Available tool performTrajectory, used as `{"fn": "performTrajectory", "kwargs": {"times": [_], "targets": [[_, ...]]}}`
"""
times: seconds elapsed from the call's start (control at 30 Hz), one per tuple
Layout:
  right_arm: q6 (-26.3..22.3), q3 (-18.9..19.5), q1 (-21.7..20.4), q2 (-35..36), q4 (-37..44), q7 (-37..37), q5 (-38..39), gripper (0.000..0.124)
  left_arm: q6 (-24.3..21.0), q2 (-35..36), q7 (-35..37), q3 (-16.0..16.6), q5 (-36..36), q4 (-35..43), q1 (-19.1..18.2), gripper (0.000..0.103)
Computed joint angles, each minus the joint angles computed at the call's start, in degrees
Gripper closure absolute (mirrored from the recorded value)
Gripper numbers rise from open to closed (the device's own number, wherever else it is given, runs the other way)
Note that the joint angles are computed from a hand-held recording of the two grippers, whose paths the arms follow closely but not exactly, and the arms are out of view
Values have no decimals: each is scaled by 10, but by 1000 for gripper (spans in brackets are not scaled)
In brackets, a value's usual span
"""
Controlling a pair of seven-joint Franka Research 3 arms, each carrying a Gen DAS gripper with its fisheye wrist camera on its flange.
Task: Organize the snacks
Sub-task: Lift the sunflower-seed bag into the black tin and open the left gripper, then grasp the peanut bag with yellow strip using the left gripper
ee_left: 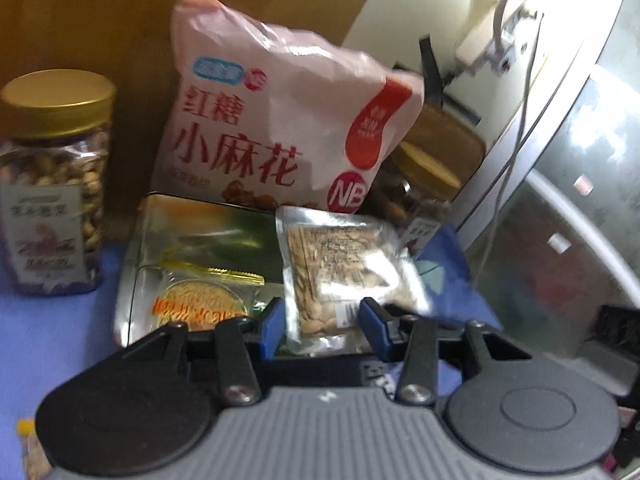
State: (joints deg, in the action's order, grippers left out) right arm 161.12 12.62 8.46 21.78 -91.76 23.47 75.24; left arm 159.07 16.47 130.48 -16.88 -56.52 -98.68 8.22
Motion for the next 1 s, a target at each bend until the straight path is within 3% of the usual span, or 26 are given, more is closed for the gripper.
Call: {"fn": "performTrajectory", "kwargs": {"times": [0.07, 0.13, 0.3, 0.47, 0.57, 0.7, 0.9, 1.0], "targets": [[70, 0, 15, 8, 2, -13, -5, 74, 15, 11, -30, 7, 41, 4, -15, 58], [83, 16, -2, 3, -3, -49, 37, 74, 15, 5, -5, -12, 13, -6, 2, 58], [43, 8, -21, -44, -47, -114, 151, 74, 6, -60, 98, -15, -123, -67, 26, 53], [-36, -26, -7, -97, -116, -75, 139, 74, -3, -160, 184, 26, -264, -170, 26, 50], [-84, -44, 9, -120, -152, -39, 101, 74, 11, -206, 186, 58, -314, -226, 17, 50], [-118, -54, 31, -132, -173, 5, 38, 74, 41, -243, 135, 93, -308, -287, 1, 50], [-141, -50, 61, -133, -159, 26, -46, 74, 97, -233, 27, 120, -202, -310, -31, 50], [-164, -45, 68, -129, -146, 25, -65, 74, 92, -223, 26, 141, -213, -301, -50, 40]]}}
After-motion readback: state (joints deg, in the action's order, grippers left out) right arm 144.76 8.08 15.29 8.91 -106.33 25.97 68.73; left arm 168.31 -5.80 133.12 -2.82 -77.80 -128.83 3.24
